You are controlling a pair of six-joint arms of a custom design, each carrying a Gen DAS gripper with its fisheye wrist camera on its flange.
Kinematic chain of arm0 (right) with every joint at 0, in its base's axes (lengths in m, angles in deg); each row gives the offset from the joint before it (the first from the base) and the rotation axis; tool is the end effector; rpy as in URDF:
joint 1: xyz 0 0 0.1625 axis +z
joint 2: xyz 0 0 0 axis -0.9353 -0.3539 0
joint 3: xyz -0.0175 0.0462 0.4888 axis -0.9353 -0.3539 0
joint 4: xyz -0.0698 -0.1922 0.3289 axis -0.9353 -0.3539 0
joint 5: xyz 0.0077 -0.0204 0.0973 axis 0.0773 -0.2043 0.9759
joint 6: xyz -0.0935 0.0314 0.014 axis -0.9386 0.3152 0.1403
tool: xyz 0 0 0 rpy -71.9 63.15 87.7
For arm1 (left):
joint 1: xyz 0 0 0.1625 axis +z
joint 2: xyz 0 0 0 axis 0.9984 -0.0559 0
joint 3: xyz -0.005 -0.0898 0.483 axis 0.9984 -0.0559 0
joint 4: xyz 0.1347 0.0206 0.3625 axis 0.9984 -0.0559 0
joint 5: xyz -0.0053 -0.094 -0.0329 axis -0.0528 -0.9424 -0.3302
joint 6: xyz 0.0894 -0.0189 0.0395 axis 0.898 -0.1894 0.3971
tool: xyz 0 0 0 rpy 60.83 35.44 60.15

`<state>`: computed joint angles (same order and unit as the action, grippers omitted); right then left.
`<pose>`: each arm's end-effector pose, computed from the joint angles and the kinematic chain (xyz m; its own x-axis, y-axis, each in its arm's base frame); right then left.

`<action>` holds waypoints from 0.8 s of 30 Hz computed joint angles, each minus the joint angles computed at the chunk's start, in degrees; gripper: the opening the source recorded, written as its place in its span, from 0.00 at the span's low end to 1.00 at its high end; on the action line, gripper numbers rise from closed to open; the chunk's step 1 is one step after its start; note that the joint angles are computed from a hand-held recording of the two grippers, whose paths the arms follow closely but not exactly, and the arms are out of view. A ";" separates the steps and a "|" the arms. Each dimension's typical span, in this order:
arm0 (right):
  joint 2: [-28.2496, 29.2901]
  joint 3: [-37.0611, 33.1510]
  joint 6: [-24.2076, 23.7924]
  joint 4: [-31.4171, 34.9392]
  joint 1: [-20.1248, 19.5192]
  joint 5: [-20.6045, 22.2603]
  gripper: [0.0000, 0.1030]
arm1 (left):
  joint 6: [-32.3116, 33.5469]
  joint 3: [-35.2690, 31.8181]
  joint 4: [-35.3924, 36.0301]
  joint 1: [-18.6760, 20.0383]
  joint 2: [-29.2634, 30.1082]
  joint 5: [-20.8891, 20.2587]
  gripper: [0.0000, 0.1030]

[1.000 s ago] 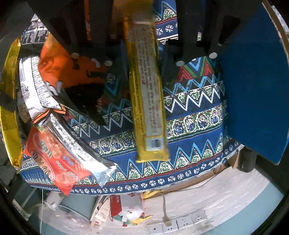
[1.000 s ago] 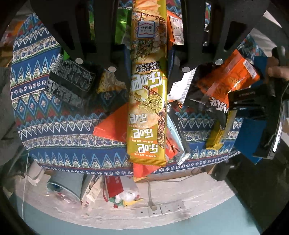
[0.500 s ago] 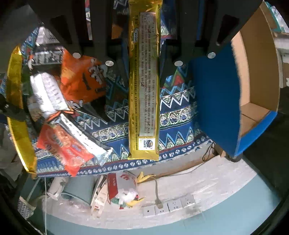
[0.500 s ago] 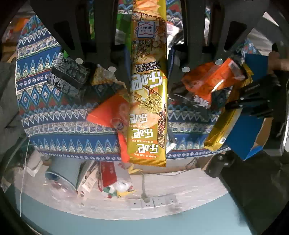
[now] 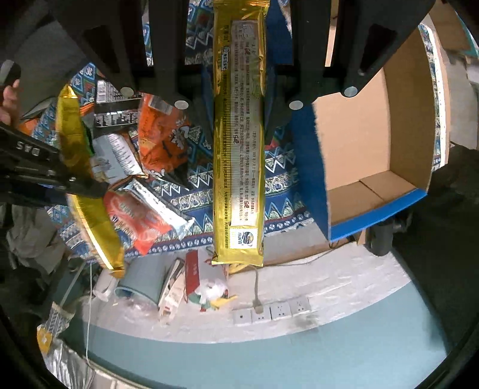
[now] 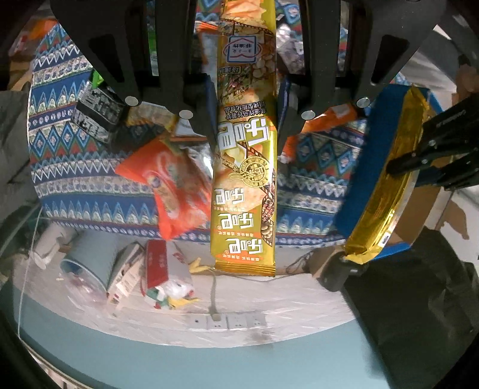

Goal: Organize snacks
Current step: 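Carry both yellow packs into the cardboard box and open both tools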

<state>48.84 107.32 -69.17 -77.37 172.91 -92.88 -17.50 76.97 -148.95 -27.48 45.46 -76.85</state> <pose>0.2514 -0.7581 0.1824 -0.7927 0.1693 0.5856 -0.1489 0.8778 -0.4552 -0.2599 -0.8194 0.2013 -0.5935 0.5083 -0.6240 0.6467 0.7627 0.0063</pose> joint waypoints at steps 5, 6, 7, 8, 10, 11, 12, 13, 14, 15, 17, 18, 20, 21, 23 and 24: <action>2.06 -3.91 -0.74 1.87 1.20 0.79 0.30 | 1.49 1.74 -3.01 -0.07 -1.87 0.33 0.28; 2.51 -4.72 -0.88 2.25 1.48 0.88 0.30 | 1.70 1.87 -3.41 0.00 -2.09 0.46 0.28; 3.02 -5.69 -1.07 2.76 1.72 0.99 0.30 | 1.94 1.98 -3.81 0.11 -2.38 0.51 0.28; 3.31 -6.18 -1.23 2.97 1.88 1.14 0.30 | 2.04 2.12 -4.12 0.21 -2.64 0.51 0.28; 4.58 -8.49 -1.63 4.13 2.41 1.50 0.30 | 2.06 2.13 -4.39 0.52 -3.23 0.29 0.28; 5.13 -9.49 -1.73 4.74 2.65 1.67 0.30 | 2.02 2.15 -4.56 0.69 -3.51 0.19 0.28; 5.53 -10.23 -1.82 5.21 2.80 1.80 0.30 | 1.92 2.28 -4.74 0.88 -3.90 0.05 0.28; 6.33 -11.71 -1.95 6.10 3.06 1.98 0.30 | 1.87 2.49 -4.98 1.03 -4.27 0.00 0.28; 7.05 -13.00 -2.03 6.85 3.29 2.15 0.30 | 1.85 2.51 -5.28 1.25 -4.58 0.07 0.28; 7.76 -14.28 -2.16 7.59 3.51 2.32 0.30 | 1.82 2.54 -5.48 1.40 -4.75 0.12 0.28; 9.07 -16.43 -2.38 8.78 3.88 2.56 0.30 | 1.83 2.44 -5.98 1.89 -5.19 0.28 0.28; 10.04 -18.09 -2.60 9.71 4.11 2.80 0.30 | 1.97 2.62 -6.44 2.14 -5.42 0.45 0.28; 11.38 -20.16 -3.02 10.83 4.51 3.25 0.30 | 2.21 2.56 -7.14 2.69 -5.75 1.05 0.28; 12.20 -21.54 -3.19 11.60 4.71 3.46 0.30 | 2.23 2.44 -7.33 2.94 -5.83 1.29 0.28; 13.85 -24.42 -3.53 13.23 5.09 4.06 0.30 | 1.90 1.94 -7.29 3.64 -5.97 1.84 0.28; 14.46 -25.43 -3.62 13.78 5.26 4.26 0.30 | 1.69 1.85 -7.30 3.88 -6.02 2.05 0.28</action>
